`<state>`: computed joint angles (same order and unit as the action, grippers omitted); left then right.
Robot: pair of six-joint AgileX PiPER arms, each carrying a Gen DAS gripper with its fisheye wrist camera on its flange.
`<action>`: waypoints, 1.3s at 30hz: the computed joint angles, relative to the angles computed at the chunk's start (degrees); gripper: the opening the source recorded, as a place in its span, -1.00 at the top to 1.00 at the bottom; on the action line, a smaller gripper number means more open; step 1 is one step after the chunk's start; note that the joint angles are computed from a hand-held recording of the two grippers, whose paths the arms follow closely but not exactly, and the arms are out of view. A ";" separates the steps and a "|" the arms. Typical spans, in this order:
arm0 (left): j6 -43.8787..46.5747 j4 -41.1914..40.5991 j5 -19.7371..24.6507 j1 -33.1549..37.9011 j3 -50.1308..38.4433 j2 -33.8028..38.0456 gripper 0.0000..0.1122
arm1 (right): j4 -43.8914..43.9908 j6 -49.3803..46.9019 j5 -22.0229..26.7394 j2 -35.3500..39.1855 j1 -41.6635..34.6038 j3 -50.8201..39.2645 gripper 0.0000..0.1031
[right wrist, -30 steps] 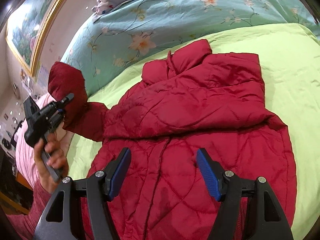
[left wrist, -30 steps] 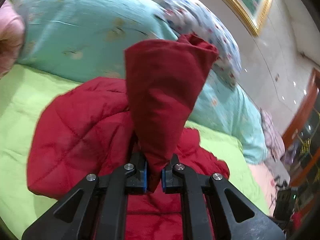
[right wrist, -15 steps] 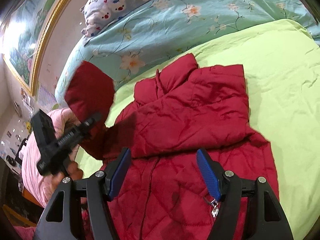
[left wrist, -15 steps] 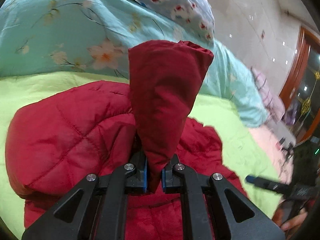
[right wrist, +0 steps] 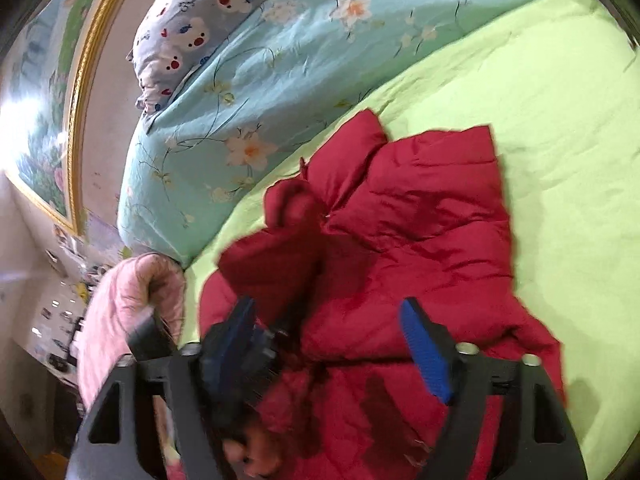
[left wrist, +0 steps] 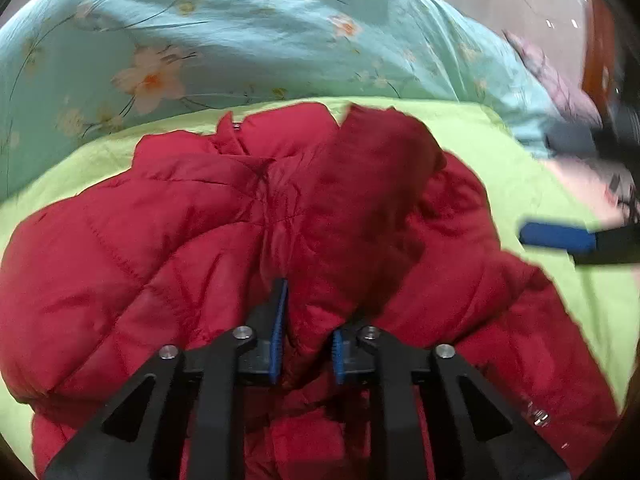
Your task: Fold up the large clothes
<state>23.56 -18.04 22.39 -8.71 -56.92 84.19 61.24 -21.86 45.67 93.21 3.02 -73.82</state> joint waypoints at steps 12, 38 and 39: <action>-2.83 4.84 -1.25 -2.90 0.87 0.60 0.48 | 0.71 4.38 3.80 14.23 1.26 -12.54 -0.41; 18.22 -23.66 30.18 32.69 -19.34 11.86 -0.01 | -13.52 2.67 3.89 9.91 -3.34 -14.43 0.81; 18.44 -23.61 29.96 32.53 -19.12 13.38 -0.01 | -14.47 4.18 3.62 10.92 -3.45 -14.76 0.81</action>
<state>42.00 -41.65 52.34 23.82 -76.04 97.58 46.76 -17.69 49.30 104.13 -0.43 -88.58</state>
